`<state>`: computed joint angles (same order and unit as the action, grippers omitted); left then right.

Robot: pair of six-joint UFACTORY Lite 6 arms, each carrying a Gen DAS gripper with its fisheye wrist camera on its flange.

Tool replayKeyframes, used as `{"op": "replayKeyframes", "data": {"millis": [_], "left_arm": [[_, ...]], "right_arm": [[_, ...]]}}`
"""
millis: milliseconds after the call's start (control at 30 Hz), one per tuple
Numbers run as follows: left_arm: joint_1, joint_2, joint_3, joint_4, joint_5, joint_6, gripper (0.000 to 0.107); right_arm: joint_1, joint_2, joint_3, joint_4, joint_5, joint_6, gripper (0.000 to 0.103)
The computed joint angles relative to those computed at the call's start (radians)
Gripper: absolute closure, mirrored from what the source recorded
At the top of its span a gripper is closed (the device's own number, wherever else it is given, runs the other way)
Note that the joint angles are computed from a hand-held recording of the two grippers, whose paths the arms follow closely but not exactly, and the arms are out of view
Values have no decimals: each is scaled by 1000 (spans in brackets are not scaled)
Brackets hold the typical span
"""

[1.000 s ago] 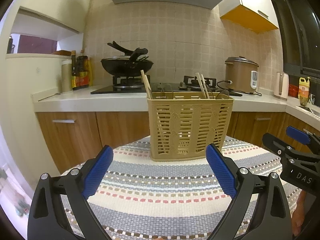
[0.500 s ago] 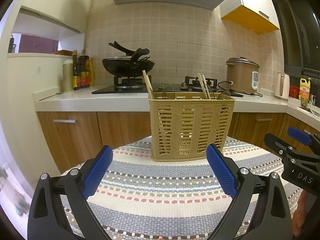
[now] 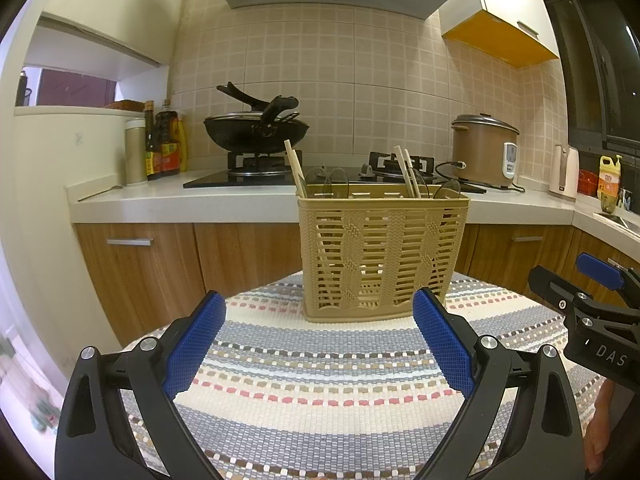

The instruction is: Organize utensils

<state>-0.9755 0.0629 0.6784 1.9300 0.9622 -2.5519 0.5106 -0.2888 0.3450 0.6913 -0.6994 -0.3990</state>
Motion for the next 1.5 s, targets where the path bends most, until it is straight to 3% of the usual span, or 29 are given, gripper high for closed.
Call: {"op": "replayKeyframes", "data": {"millis": [1367, 1500], "left_arm": [[22, -27, -24, -7, -26, -22, 12], [1, -30, -20, -52, 40, 9, 11]], "right_arm": [[10, 9, 9, 11, 7, 0, 13], [8, 8, 9, -2, 9, 5, 12]]}}
